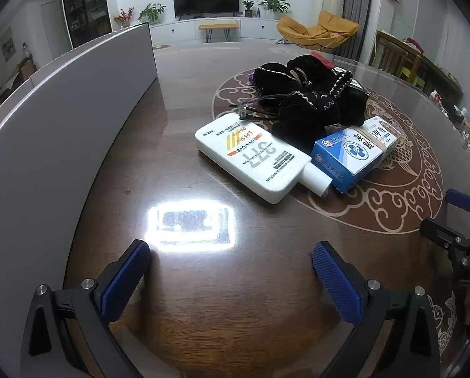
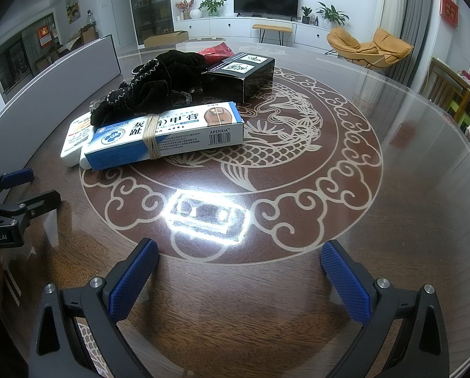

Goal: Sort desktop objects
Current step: 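Grasp the white sunscreen bottle with the left tool and lift it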

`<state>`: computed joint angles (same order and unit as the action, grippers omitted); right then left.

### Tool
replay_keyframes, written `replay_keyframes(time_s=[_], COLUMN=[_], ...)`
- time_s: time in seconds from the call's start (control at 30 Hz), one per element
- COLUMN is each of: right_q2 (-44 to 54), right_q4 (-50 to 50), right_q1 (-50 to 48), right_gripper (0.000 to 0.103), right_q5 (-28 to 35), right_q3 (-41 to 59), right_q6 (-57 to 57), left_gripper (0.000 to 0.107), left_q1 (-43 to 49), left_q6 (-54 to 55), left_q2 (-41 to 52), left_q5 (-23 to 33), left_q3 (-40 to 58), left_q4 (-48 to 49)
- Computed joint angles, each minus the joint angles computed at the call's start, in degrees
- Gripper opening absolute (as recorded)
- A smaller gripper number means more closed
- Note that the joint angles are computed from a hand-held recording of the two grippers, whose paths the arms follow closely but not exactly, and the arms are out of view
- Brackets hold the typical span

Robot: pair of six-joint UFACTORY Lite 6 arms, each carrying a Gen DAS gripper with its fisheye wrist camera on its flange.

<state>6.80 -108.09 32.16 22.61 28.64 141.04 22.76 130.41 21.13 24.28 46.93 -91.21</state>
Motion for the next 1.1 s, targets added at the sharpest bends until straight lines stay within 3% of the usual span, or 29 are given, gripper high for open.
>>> replay_keyframes(time_s=[0.5,0.57,0.63,0.77,0.97,1.03,1.1], right_q2=[0.0,0.0,0.0,0.1,0.1,0.1,0.2], right_q4=[0.0,0.0,0.0,-0.2,-0.3,-0.1,0.1], right_q1=[0.0,0.0,0.0,-0.1,-0.2,-0.1,0.0], right_gripper=[0.103,0.103,0.103,0.103,0.103,0.103,0.103], right_q5=[0.0,0.0,0.0,0.0,0.0,0.0,0.0], right_q3=[0.0,0.0,0.0,0.0,0.1,0.1,0.2], right_q6=[0.0,0.0,0.0,0.2,0.2,0.1,-0.1], left_gripper=[0.103,0.103,0.103,0.103,0.103,0.103,0.103], left_q1=[-0.4,-1.2,0.5,-0.2,-10.4,-13.3,-13.4], left_q6=[0.1,-5.1,-15.9,-27.4,-48.4,-50.0,-49.6], left_q2=[0.1,0.5,1.1,2.9,13.8,13.6,12.9], left_q5=[-2.2,-2.7,3.1,7.8,-0.8,-5.7,-7.2], left_q3=[0.2,1.6,4.2,10.3,24.7,24.6,23.4], left_q4=[-4.4,-0.1,9.2,12.1,25.4,28.9,30.8])
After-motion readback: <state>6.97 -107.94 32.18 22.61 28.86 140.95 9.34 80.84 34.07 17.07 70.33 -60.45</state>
